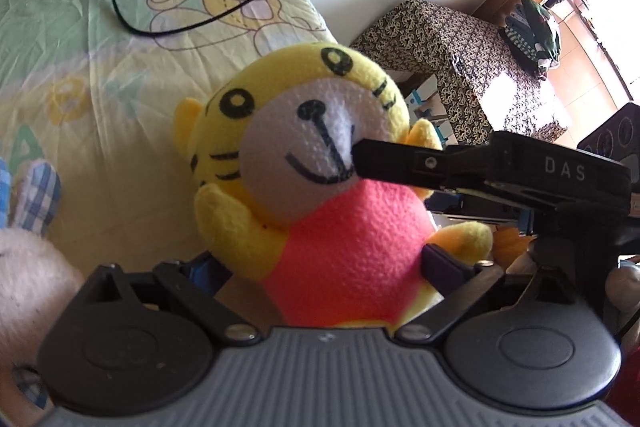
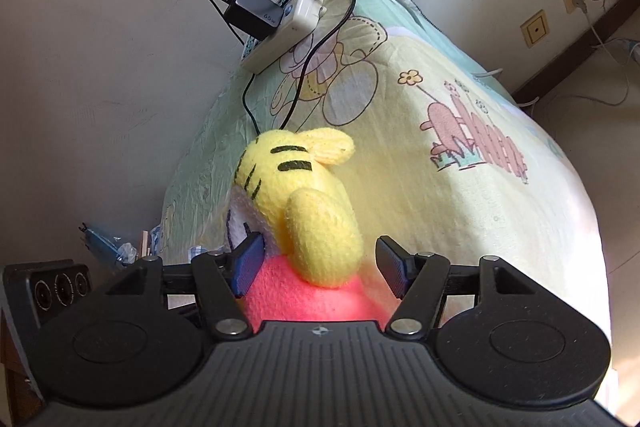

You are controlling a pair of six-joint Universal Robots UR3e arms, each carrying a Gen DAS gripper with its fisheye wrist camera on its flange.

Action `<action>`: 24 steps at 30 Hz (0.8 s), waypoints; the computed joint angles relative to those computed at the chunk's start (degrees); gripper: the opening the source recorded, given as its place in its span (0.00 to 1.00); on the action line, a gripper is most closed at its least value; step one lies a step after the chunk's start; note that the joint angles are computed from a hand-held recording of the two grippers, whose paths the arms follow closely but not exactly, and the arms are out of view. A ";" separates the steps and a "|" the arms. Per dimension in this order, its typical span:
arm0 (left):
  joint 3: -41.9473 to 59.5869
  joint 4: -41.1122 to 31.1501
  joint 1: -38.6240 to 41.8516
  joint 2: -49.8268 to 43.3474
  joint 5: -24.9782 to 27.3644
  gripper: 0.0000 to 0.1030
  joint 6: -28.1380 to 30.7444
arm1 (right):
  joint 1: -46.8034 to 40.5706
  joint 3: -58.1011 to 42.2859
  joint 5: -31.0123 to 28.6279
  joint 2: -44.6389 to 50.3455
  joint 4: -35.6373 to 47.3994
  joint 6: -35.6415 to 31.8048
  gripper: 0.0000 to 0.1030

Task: Organize objects
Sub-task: 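Close the right tool on the tiger plush's body, then lift the tiger plush with the right tool and carry it over the red box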

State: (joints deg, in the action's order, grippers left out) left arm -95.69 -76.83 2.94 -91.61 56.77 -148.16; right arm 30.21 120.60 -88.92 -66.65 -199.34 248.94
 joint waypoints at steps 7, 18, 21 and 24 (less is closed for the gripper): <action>-0.52 -2.80 1.73 0.56 -1.53 0.94 1.95 | 2.19 -2.06 -0.35 2.82 -2.90 2.37 0.56; -2.35 -8.64 3.05 6.87 -1.36 0.90 7.41 | 7.59 -0.73 -5.37 -1.58 -0.18 5.37 0.49; -3.65 -11.27 4.34 9.99 -1.65 0.89 10.06 | 9.80 -0.89 -7.49 -2.66 1.08 6.83 0.49; -4.73 -14.12 5.75 13.53 -1.69 0.89 12.55 | 12.07 -2.26 -9.53 -3.55 3.59 7.53 0.49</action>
